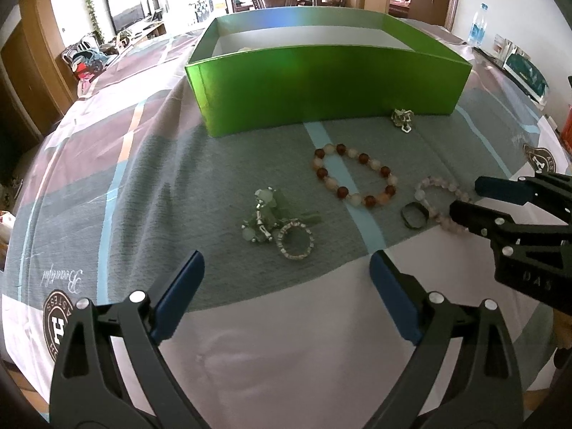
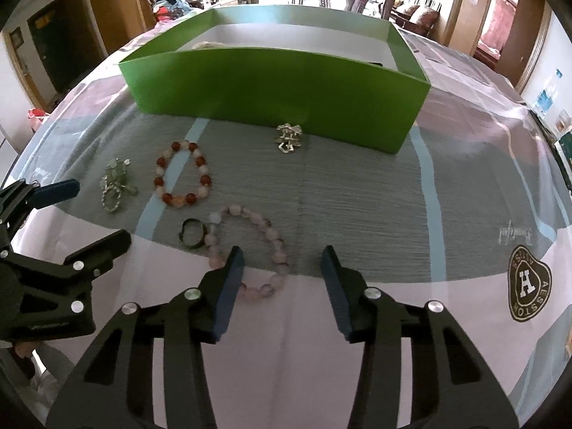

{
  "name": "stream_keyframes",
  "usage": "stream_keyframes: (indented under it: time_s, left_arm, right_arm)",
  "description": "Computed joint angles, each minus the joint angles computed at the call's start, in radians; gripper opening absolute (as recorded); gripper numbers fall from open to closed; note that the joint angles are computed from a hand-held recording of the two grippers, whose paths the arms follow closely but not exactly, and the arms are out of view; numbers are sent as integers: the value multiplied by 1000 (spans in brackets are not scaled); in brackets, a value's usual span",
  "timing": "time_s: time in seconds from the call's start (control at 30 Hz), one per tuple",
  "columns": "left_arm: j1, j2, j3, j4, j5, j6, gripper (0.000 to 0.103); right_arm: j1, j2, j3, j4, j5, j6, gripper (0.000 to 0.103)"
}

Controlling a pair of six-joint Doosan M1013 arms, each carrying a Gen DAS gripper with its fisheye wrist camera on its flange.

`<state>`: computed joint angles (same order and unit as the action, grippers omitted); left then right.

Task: Organize jewelry
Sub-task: 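Close the right gripper on the pink bead bracelet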

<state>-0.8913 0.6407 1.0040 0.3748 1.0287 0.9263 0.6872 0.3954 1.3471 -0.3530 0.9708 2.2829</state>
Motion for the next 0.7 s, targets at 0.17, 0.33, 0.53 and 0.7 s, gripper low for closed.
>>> stream_keyframes:
  time_s: [0.17, 0.33, 0.53, 0.7]
  left_arm:
    - [-3, 3, -4, 2, 3, 4, 93]
    - [-6, 7, -9, 1, 12, 8, 93]
    - [-6, 9, -11, -1, 15, 11, 93]
    - [-7, 9, -9, -3, 14, 11, 94]
  right_arm:
    - [6, -8, 14, 16, -43, -34, 21]
    - [6, -11, 22, 23, -68, -36, 13]
    - [7, -15, 33, 15, -85, -30, 13]
    - [6, -21, 41, 20, -90, -14, 13]
